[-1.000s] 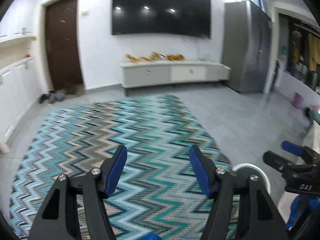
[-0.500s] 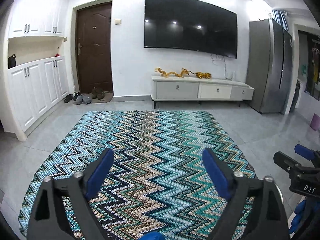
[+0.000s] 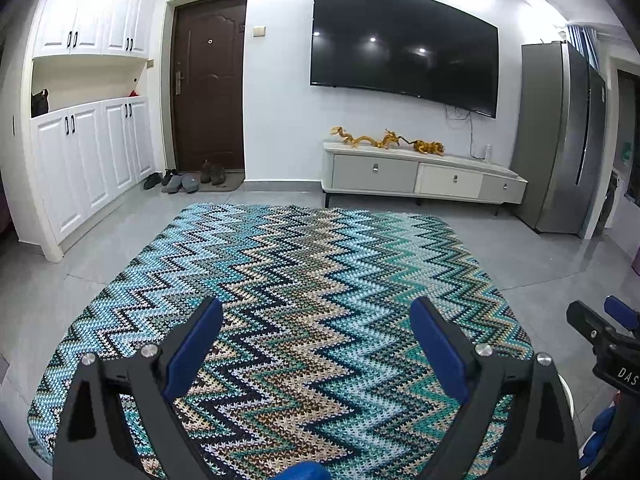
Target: Collect trash
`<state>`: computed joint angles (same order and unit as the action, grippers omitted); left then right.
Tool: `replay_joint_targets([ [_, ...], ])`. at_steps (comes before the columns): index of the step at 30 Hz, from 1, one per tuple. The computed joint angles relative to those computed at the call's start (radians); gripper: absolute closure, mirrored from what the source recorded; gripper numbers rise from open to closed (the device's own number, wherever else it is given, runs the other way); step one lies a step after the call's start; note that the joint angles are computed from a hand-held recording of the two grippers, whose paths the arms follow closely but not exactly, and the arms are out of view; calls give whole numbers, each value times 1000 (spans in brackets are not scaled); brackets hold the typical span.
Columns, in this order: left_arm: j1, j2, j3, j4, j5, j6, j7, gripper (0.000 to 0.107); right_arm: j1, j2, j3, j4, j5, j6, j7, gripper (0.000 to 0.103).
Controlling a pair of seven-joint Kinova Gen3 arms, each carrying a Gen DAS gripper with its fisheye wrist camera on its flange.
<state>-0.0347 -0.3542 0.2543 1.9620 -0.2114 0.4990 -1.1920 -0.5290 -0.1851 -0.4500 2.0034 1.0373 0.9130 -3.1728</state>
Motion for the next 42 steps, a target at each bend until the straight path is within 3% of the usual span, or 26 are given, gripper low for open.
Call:
replay_joint_targets([
  [7, -38, -4, 43, 7, -32, -9, 38, 13, -2, -2, -20, 19, 47, 55, -75, 0],
  [11, -94, -12, 104, 6, -82, -1, 94, 13, -13, -5, -21, 27, 63, 93, -109, 0],
  [22, -123, -14, 136, 16, -149, -8, 163, 13, -23, -14, -14, 47, 75, 154, -172, 0],
  [42, -105, -23, 114, 22, -135, -22, 144, 13, -19, -36, -21, 63, 80, 196, -193, 0],
])
